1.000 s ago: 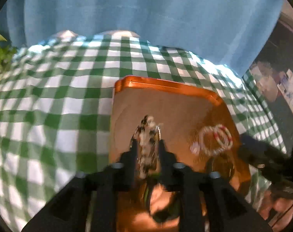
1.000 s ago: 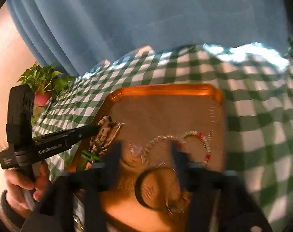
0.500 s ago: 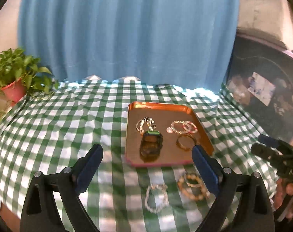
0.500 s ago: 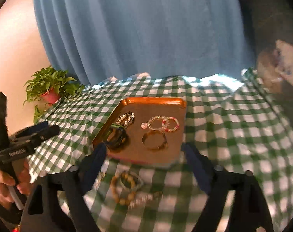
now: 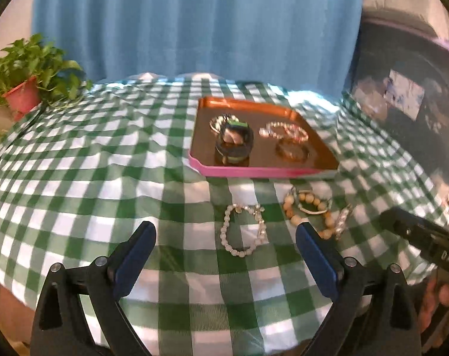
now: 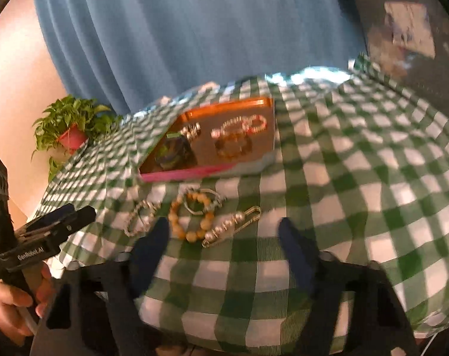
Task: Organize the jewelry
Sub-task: 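Withdraw both open tools from the tray back to the remaining jewelry, then grasp the pearl brooch pin with the right tool while the left tool grasps the white pearl bracelet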
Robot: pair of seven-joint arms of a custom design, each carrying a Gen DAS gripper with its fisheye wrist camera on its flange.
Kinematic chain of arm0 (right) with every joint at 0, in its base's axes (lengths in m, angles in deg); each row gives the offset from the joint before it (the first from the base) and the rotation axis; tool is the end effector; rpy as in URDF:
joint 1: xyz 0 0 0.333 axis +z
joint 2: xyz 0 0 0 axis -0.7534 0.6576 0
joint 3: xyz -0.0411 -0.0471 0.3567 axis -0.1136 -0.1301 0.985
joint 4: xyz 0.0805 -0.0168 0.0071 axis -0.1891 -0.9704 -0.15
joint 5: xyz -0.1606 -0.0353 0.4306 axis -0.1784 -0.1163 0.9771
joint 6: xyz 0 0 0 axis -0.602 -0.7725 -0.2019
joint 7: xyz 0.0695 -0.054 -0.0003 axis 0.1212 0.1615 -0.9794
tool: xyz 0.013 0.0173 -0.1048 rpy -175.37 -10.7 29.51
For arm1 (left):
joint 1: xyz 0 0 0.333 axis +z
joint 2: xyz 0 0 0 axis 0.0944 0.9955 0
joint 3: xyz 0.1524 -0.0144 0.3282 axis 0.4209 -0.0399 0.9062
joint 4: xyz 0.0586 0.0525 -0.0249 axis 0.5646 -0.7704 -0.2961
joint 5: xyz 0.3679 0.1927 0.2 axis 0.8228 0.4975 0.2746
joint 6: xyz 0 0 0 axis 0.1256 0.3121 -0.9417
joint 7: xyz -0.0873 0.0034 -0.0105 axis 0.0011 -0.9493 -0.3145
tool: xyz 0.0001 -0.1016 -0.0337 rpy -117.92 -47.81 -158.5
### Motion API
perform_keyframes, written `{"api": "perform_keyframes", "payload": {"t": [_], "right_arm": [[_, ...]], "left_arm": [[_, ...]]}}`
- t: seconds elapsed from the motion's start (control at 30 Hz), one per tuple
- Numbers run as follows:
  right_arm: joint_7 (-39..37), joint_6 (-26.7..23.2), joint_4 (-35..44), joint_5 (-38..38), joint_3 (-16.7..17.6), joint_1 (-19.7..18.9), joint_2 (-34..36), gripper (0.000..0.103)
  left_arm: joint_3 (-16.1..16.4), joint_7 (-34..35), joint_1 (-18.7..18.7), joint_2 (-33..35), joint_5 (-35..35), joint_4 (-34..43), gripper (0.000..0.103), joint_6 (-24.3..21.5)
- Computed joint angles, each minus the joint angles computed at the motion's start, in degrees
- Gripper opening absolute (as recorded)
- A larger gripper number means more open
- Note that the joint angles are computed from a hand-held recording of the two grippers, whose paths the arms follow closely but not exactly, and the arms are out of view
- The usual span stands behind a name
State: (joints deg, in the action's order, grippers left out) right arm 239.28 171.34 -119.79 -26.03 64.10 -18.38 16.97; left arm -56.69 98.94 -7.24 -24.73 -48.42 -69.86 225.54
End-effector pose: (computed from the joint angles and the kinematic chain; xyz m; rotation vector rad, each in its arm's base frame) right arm 0.5313 0.4206 0.4693 -1.6326 1.6338 -0.4304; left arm 0.5587 -0.3015 0.4772 -1.6830 1.9188 -0.9311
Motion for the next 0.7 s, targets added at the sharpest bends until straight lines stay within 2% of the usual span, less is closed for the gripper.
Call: {"api": "perform_keyframes", "payload": {"t": [0.07, 0.13, 0.23, 0.3, 0.33, 0.37, 0.4, 0.47, 0.5, 0.53, 0.57, 0.63, 0.7], "right_arm": [[-1.9, -0.3, 0.7, 2.1, 0.2, -0.3, 1.4, 0.059], [-6.1, 0.8, 1.4, 6.9, 0.5, -1.1, 3.1, 0.05], [-12.6, 0.4, 3.4, 14.1, 0.8, -1.4, 5.8, 0.041], [-16.8, 1.1, 4.2, 18.8, 1.4, -1.9, 7.1, 0.039], [-19.7, 1.8, 4.5, 22.2, 2.4, -2.7, 7.9, 0.039], [-20.3, 1.5, 5.1, 22.7, 1.8, -2.0, 8.3, 0.038], [-19.9, 0.0, 6.0, 21.3, 0.1, -0.1, 8.7, 0.038], [-19.6, -5.9, 8.6, 17.1, -2.9, 3.8, 9.4, 0.033], [-20.0, -8.7, 9.9, 14.9, -3.6, 5.0, 9.8, 0.03], [-21.0, -13.1, 11.6, 12.5, -3.9, 6.3, 10.5, 0.026], [-21.2, -16.3, 12.7, 10.2, -4.1, 7.2, 10.9, 0.021], [-22.3, -16.2, 12.8, 10.1, -3.2, 6.4, 11.0, 0.011], [-22.3, -16.1, 12.2, 9.9, -2.9, 5.9, 10.6, 0.01]], "left_arm": [[-0.3, 7.0, -0.2, 2.0, -5.5, 1.5, 0.095, -0.6], [-0.5, 12.0, -0.6, 4.3, -9.1, 3.7, 0.094, -2.6], [-0.4, 17.3, -1.1, 6.9, -13.4, 5.7, 0.093, -3.9], [-1.8, 23.3, -0.2, 8.3, -20.3, 6.0, 0.086, -3.1], [-0.5, 23.0, -1.5, 8.5, -19.5, 5.8, 0.083, -1.9], [0.1, 23.0, -2.2, 8.8, -18.7, 6.0, 0.08, -1.8], [1.5, 21.5, -3.5, 9.0, -15.9, 6.4, 0.076, -1.9], [3.2, 20.1, -5.2, 9.6, -11.0, 7.3, 0.054, -2.2], [2.7, 21.2, -4.7, 9.7, -12.2, 7.3, 0.047, -1.7], [3.0, 20.7, -4.9, 9.8, -12.0, 7.5, 0.034, -1.8], [3.2, 20.3, -5.0, 9.7, -11.9, 7.4, 0.028, -1.6], [3.3, 20.1, -4.7, 9.7, -12.4, 7.0, 0.021, -0.8], [3.3, 20.3, -4.5, 9.4, -13.0, 6.7, 0.016, -0.8]]}}
